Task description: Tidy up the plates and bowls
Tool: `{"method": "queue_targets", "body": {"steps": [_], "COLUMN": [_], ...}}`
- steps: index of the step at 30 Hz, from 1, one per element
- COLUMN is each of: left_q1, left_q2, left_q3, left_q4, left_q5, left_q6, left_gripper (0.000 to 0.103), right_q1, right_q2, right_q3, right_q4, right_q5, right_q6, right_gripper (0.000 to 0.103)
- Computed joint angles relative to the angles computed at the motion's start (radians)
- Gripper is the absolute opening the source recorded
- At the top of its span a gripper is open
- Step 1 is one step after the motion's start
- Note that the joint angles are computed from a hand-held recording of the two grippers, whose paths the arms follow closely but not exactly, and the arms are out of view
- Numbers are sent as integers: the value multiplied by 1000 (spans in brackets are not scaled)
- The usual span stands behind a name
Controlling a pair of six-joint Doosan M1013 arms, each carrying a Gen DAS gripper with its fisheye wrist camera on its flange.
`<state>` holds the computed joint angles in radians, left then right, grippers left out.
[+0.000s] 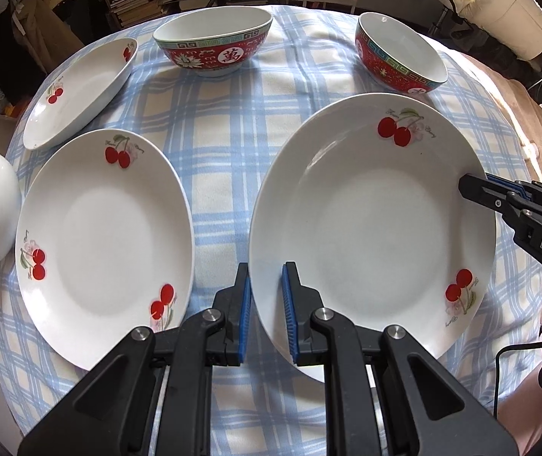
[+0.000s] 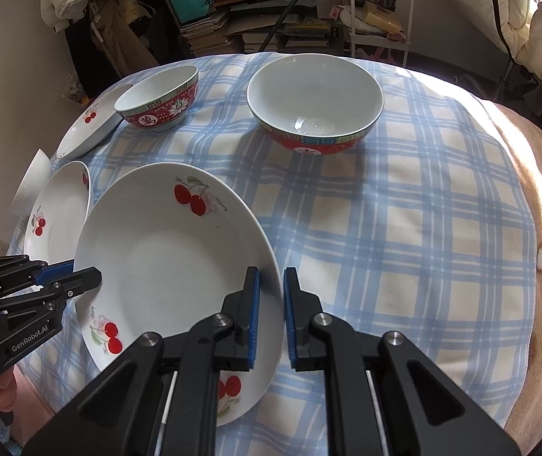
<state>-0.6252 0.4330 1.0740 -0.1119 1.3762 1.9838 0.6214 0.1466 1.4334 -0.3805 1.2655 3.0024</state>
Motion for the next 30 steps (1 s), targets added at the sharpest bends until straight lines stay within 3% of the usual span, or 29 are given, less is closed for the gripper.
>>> {"method": "queue_targets", "body": {"steps": [10,13,20,30], "left_q1": [18,23,18,22], "left_q2": [-36,-22,-24,-22], "left_q3": [53,47,63,61], "left_q4": [22,22,30,27], "left_q5": [5,29,1,7], "left_q6": [11,-5,-20,5], "left_gripper": [16,16,17,18], "right_q1": [23,22,14,8], "right_q2": [23,33,56,55], "right_q3": [-35,-42,-62,-60], "right_q4": [54,68,85,97], "right_q5": [19,17,58,52], "right_q6": [-87,-115,-145,-145], "right_gripper": [13,13,13,13]}}
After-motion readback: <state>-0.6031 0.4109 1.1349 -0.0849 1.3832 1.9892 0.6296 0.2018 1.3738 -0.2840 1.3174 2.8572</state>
